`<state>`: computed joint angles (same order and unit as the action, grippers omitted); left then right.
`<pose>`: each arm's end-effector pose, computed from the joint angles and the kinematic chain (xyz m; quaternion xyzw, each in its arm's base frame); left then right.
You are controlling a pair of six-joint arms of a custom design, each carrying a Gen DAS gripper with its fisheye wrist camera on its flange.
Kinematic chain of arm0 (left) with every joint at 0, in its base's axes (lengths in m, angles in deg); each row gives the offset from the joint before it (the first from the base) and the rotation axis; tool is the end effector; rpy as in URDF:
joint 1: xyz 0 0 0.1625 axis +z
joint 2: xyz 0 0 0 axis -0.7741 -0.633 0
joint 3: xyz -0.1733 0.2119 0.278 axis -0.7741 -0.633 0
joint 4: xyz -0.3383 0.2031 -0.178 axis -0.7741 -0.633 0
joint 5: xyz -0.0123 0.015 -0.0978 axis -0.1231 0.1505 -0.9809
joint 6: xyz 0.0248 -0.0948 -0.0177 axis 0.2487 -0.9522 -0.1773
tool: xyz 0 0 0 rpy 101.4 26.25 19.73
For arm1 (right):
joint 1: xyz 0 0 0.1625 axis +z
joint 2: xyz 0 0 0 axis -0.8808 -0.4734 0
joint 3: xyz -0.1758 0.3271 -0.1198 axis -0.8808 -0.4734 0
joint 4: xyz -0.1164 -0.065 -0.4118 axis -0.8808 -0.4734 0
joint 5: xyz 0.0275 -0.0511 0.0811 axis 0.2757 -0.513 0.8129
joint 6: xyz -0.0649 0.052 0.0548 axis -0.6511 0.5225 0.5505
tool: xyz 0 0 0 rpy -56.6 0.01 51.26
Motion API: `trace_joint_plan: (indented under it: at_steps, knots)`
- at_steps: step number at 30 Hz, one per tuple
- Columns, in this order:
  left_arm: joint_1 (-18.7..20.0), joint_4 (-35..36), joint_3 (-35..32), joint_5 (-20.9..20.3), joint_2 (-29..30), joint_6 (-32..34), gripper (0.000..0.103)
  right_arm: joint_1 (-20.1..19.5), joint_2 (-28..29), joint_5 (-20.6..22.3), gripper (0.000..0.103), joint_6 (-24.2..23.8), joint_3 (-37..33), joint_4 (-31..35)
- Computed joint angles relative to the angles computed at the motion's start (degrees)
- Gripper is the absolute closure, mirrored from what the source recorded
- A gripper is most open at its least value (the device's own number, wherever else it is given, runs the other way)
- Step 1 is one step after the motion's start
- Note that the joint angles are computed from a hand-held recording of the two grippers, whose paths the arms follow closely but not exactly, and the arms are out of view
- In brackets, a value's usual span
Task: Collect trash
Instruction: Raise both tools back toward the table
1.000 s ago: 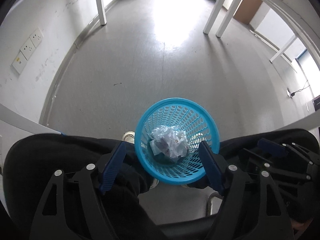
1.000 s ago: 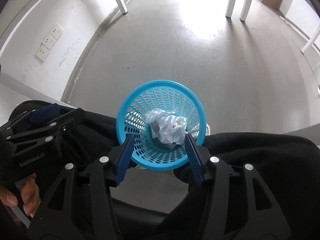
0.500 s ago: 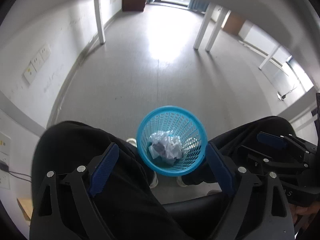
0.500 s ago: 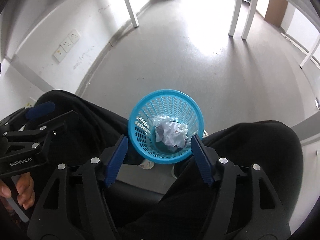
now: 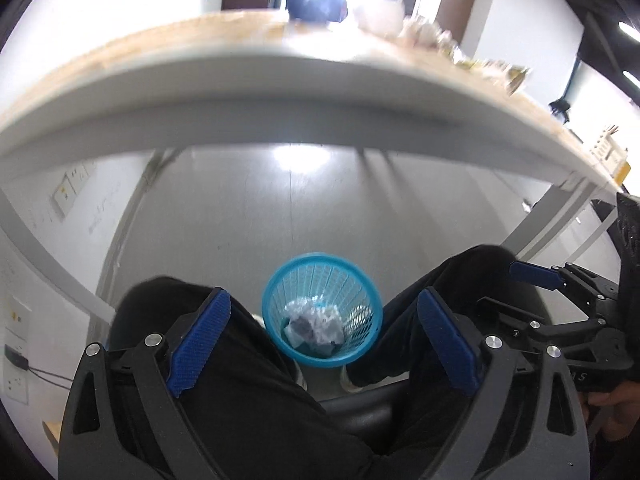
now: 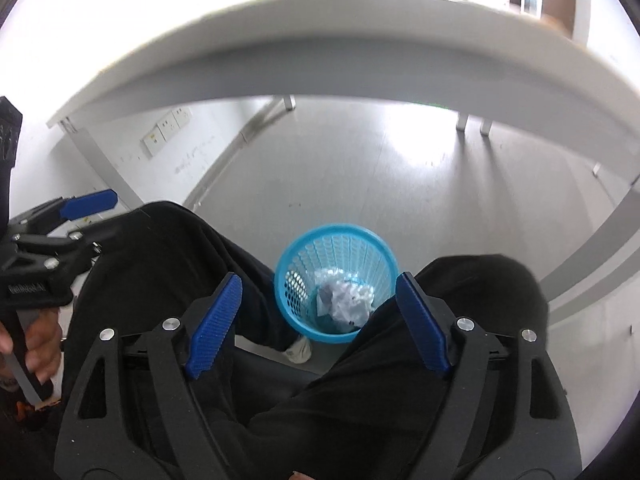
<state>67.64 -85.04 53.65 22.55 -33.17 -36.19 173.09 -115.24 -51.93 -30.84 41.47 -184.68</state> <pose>-0.3635 -0.3257 0.1576 0.1664 0.8968 -0.3120 0.2659 0.2449 -0.4089 0.3965 0.2576 -0.9039 0.2087 0.2704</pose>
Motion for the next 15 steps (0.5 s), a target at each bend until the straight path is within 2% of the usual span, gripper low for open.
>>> trace_joint_plan:
  at_steps: [4,8,12,15]
  knots:
    - [-1.9,-0.4,0.1,1.7,-2.4,0.3,0.009,2.2,-1.8,0.0,0.021,-1.7,-0.4,-1.6]
    - [-3.0,-1.0,-0.6,2.8,-3.5,1.3,0.007,4.5,-2.0,-0.8,0.019,-3.6,-1.7,-3.9]
    - [-4.1,0.5,-2.7,6.7,-2.2,3.4,0.006,5.8,-1.4,-0.8,0.014,-3.9,-3.0,-6.0]
    - [-4.0,-1.3,-3.5,7.9,-2.2,5.9,0.006,6.3,-0.1,-1.0,0.011,-5.3,-4.5,-8.1]
